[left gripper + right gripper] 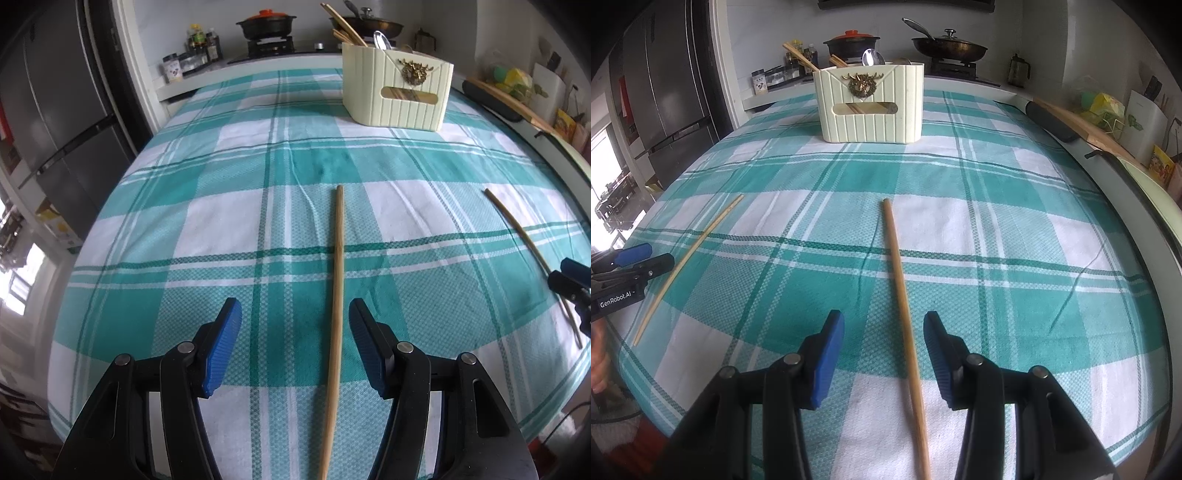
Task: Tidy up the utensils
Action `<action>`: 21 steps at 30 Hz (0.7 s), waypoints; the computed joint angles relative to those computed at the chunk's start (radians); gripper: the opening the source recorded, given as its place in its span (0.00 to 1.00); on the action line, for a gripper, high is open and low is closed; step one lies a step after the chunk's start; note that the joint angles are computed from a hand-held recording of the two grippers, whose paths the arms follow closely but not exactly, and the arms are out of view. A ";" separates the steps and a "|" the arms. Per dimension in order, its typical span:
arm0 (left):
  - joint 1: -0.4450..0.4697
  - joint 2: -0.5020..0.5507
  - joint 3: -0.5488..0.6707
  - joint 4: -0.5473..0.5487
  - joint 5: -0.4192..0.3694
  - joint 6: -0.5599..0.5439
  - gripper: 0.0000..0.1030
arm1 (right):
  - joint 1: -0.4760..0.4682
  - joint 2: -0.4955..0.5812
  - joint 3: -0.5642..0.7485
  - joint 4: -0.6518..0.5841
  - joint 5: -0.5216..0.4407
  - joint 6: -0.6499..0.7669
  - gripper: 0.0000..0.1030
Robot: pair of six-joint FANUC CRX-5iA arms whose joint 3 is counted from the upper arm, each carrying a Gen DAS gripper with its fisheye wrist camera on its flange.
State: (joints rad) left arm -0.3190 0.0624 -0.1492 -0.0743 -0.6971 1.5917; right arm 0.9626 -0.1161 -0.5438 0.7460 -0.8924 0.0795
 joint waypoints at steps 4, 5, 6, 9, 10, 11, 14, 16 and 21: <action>0.098 0.019 -0.049 0.318 -0.001 -0.281 0.61 | -0.031 -0.021 0.006 -0.016 0.014 0.044 0.44; 0.128 0.030 -0.060 0.420 -0.015 -0.359 0.62 | -0.046 -0.032 0.007 -0.022 0.022 0.054 0.44; 0.151 0.044 -0.058 0.496 -0.038 -0.417 0.63 | -0.065 -0.039 0.016 -0.041 0.032 0.075 0.44; 0.175 0.112 0.018 0.569 -0.132 -0.517 0.66 | -0.127 -0.014 0.096 -0.197 0.043 0.257 0.44; 0.170 0.131 0.050 0.552 -0.149 -0.527 0.66 | -0.145 0.004 0.125 -0.238 0.045 0.319 0.44; 0.162 0.152 0.084 0.533 -0.166 -0.539 0.66 | -0.160 0.027 0.158 -0.279 0.042 0.390 0.44; 0.137 0.234 0.201 0.470 -0.237 -0.534 0.66 | -0.191 0.115 0.268 -0.378 0.003 0.578 0.44; 0.120 0.285 0.276 0.423 -0.278 -0.510 0.66 | -0.205 0.166 0.326 -0.409 -0.026 0.649 0.44; 0.067 0.385 0.445 0.272 -0.362 -0.437 0.64 | -0.248 0.274 0.458 -0.498 -0.107 0.786 0.44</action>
